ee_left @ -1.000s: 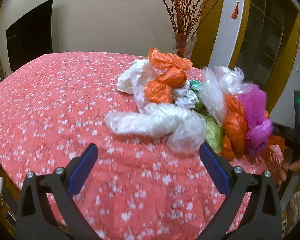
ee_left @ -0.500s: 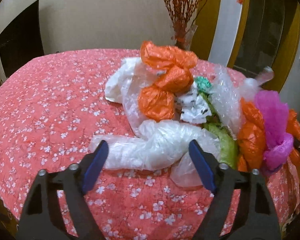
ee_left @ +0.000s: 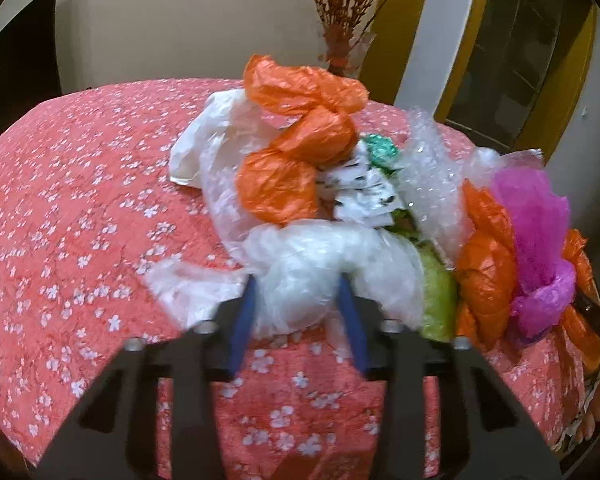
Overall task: Collect trash
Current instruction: 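Carry the orange bag and clear bag over the orange wastebasket with both tools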
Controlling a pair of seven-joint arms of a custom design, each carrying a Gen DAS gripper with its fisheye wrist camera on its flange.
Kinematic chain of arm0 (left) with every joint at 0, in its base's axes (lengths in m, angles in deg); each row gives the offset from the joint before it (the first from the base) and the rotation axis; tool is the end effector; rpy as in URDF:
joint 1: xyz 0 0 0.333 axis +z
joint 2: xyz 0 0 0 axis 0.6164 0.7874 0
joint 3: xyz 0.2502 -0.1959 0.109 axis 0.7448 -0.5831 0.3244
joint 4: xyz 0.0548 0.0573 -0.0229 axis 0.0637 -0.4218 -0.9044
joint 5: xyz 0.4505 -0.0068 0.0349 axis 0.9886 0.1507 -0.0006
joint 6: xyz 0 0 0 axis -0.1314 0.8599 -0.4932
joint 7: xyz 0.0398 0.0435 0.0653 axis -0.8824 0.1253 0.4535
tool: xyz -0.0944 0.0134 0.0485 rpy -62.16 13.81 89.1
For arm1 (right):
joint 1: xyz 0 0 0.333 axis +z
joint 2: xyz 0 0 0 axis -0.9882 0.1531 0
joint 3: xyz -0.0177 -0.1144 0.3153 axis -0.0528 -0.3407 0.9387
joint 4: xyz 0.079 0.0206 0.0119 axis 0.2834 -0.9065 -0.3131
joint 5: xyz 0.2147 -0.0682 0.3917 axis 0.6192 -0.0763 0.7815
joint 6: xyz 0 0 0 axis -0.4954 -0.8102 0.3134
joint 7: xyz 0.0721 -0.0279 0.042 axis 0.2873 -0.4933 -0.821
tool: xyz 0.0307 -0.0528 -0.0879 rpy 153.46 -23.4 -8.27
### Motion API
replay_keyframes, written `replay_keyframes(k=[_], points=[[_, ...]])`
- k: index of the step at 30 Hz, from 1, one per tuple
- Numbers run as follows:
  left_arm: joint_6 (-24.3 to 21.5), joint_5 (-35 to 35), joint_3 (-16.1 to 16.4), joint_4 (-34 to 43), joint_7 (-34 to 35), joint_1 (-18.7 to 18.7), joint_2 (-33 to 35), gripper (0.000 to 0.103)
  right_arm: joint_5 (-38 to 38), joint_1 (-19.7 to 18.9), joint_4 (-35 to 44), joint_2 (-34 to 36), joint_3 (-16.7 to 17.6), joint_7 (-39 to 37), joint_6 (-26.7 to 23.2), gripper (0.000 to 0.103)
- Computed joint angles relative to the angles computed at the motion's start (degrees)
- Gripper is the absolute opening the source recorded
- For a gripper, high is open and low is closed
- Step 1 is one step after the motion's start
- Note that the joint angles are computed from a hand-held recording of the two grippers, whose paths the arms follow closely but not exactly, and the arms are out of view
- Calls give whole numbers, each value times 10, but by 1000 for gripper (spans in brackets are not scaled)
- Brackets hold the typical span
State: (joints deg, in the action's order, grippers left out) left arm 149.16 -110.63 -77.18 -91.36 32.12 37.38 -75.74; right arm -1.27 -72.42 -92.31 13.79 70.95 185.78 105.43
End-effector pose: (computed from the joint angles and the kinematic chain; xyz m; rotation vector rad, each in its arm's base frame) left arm 0.5544 -0.0100 0.3896 -1.8929 1.7057 -0.8173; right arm 0.5219 0.1975 0.4064 -1.5406 1.8658 -0.6370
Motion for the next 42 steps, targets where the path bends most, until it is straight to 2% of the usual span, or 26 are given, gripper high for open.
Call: replay_keyframes(k=[5, 11, 13, 14, 16, 17, 19, 20, 24, 32, 42], points=[[26, 64, -30, -19, -57, 30, -11, 24, -24, -4, -7, -14, 5, 20, -3, 7], [43, 41, 6, -41, -42, -12, -37, 23, -57, -12, -16, -34, 14, 47, -5, 7], [53, 49, 4, -52, -53, -13, -49, 23, -66, -14, -20, -41, 16, 56, -3, 7], [57, 36, 21, -54, -39, -31, -50, 23, -73, -17, -23, -47, 17, 62, -2, 7], [60, 35, 28, -64, -39, -40, -66, 23, -82, -21, -28, -56, 20, 72, -1, 7], [60, 34, 44, -71, -36, -54, -76, 23, -86, -23, -30, -60, 22, 76, -1, 7], [60, 32, 43, -77, -40, -58, -92, 23, -101, -30, -37, -73, 25, 92, 3, 7], [62, 31, 67, -75, -35, -80, -92, 23, -111, -34, -41, -81, 28, 103, 4, 7], [68, 29, 94, -88, -31, -119, -129, 23, -136, -48, -54, -109, 35, 134, 5, 7], [70, 34, 107, -79, -38, -182, -156, 23, -185, -68, -80, -158, 38, 195, -4, 7], [65, 28, 135, -35, -30, -286, -129, 23, -214, -88, -121, -217, 29, 239, -30, 7]])
